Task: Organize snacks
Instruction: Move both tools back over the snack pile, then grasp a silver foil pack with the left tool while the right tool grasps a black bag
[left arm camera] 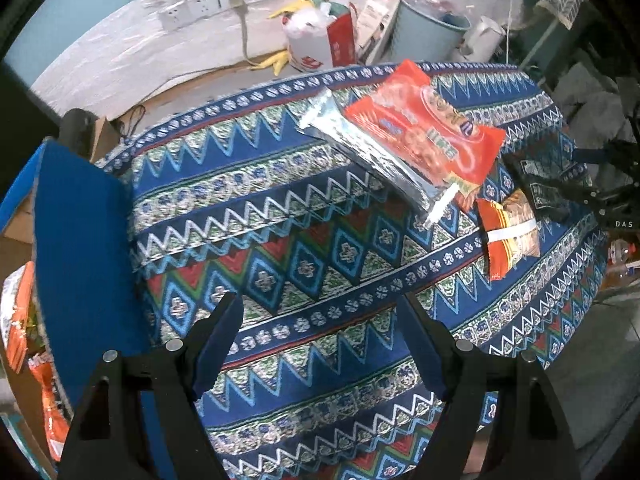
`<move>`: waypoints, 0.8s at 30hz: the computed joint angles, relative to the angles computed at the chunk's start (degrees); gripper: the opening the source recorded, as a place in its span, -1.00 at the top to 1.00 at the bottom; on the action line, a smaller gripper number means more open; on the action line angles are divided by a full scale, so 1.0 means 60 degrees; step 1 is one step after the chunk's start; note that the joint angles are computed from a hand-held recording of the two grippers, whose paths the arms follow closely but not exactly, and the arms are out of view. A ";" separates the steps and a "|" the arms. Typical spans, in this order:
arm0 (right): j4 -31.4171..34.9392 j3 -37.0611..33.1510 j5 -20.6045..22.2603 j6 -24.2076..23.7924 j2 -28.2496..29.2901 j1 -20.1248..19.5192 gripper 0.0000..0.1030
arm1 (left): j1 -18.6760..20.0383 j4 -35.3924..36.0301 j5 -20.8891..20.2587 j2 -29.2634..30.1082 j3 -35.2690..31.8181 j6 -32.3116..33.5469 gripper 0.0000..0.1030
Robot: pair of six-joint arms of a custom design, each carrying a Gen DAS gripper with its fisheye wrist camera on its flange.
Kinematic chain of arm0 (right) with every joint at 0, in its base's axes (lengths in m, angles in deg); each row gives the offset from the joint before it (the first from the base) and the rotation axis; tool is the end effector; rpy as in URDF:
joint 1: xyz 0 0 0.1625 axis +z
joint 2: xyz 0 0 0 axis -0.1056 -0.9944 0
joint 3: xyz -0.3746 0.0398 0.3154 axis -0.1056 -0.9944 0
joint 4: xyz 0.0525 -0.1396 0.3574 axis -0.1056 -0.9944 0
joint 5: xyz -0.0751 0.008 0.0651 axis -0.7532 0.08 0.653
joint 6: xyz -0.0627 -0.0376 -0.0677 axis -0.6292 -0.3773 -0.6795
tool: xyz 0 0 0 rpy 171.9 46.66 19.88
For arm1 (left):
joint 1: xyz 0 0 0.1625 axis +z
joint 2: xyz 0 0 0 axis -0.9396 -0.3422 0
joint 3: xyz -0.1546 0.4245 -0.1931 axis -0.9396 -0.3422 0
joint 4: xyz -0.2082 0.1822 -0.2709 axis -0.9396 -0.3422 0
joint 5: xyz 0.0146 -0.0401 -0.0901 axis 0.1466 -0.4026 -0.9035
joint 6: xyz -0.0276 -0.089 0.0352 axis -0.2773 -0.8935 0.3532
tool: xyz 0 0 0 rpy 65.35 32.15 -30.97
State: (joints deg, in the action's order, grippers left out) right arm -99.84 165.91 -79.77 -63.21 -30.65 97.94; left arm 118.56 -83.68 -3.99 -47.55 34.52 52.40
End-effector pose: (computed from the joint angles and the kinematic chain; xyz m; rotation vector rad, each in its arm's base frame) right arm 0.0716 -0.5652 0.3695 -0.1553 -2.2048 0.1914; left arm -0.3992 -0.7302 0.0431 1.0559 2.3032 0.1634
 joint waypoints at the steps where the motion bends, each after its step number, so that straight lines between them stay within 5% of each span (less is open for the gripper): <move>1: -0.0004 0.0092 0.0036 -0.0150 -0.0071 -0.0064 -0.39 | -0.0005 0.0008 -0.0033 0.0027 0.0002 0.0006 -0.56; 15: -0.1159 0.0736 -0.0084 -0.2248 0.0095 -0.0695 -0.45 | 0.0004 0.0344 -0.0115 0.0703 -0.0389 0.0025 -0.56; 24: -0.1801 0.0215 0.0354 -0.2532 0.0264 -0.1014 -0.45 | 0.0161 0.0481 -0.0557 0.0988 -0.1086 -0.0529 -0.56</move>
State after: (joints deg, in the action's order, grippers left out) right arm -110.65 167.20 -77.64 -78.40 -29.06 91.85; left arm 119.52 -80.79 -7.33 -41.62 28.00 49.22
